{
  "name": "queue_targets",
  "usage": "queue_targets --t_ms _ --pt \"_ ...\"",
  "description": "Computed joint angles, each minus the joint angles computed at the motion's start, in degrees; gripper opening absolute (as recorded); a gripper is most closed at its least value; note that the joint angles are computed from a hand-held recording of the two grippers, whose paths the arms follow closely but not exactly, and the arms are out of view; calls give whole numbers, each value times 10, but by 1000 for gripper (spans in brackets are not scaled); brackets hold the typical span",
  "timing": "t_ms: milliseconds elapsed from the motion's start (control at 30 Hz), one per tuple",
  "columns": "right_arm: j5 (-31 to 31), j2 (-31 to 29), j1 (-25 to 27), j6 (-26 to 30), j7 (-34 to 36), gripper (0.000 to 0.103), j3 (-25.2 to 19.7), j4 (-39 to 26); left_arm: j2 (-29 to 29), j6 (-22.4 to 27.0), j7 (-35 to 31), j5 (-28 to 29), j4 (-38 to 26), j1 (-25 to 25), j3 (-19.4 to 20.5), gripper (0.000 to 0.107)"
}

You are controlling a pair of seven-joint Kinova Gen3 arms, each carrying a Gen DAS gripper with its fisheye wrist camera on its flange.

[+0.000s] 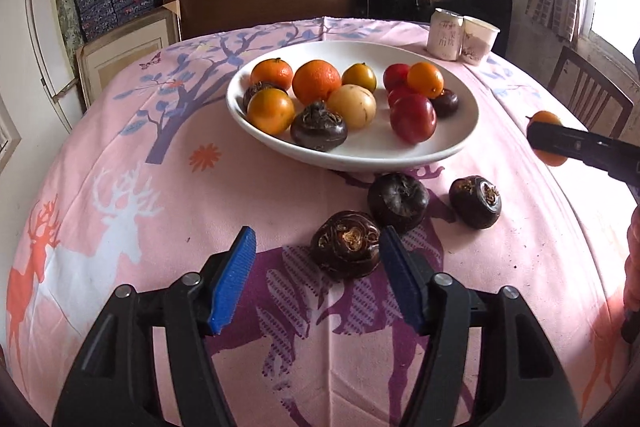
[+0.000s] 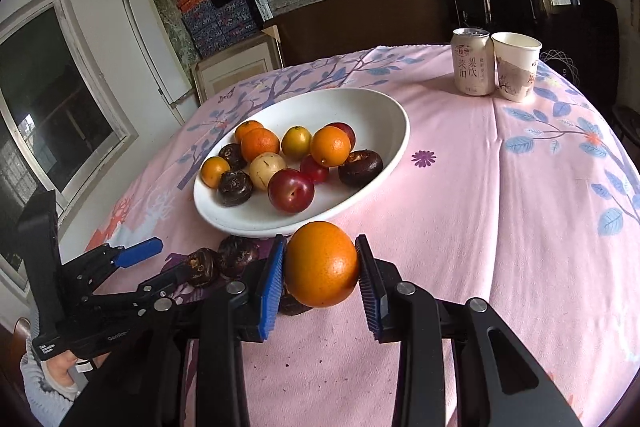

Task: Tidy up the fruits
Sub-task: 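Grasp a water chestnut with the left tool while the right tool holds the tangerine, then release the water chestnut into the plate with the left tool while the right tool releases the tangerine there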

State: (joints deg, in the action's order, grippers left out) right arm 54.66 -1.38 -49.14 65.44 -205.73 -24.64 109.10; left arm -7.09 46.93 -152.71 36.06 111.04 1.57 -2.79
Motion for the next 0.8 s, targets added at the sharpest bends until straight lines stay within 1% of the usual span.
queue_targets --t_ms 67,133,200,233,267,300,367,467,533,600,633,700,767,800 --pt "2 -1 -2 -1 -6 35 -2 2 3 -13 1 -12 5 5 9 64" --pt "-1 0 -2 -5 -3 35 -1 2 9 -10 -1 -10 3 8 10 64" --pt "0 2 -3 -5 -4 35 -2 2 11 -22 10 -19 3 12 19 64" --pt "1 2 -4 -5 -5 35 -2 2 17 -19 18 -28 -2 14 23 61" --pt "2 2 -6 -2 -7 35 -3 1 26 -6 25 -35 -10 15 24 55" --pt "3 2 -7 0 -9 35 -3 1 35 10 24 -34 -19 9 27 52" --pt "3 2 -8 0 -11 35 -3 2 40 30 10 -17 -23 5 19 43" --pt "3 3 -9 1 -13 35 -3 3 35 33 5 -8 -17 -3 19 43" --pt "3 3 -10 4 -15 35 -3 4 18 23 -7 4 -3 -6 15 43" --pt "4 5 -12 13 -17 35 -4 3 -5 11 -25 27 11 -6 4 43" --pt "5 6 -14 19 -19 35 -5 3 -13 16 -35 44 11 -6 -7 43" --pt "7 5 -17 24 -25 35 -5 4 -17 38 -35 65 -4 -7 -20 43" --pt "13 1 -19 30 -35 35 -6 5 -12 56 -18 72 -32 -9 -20 43" --pt "17 -2 -18 32 -36 35 -6 5 -9 57 -7 74 -45 -9 -17 43"
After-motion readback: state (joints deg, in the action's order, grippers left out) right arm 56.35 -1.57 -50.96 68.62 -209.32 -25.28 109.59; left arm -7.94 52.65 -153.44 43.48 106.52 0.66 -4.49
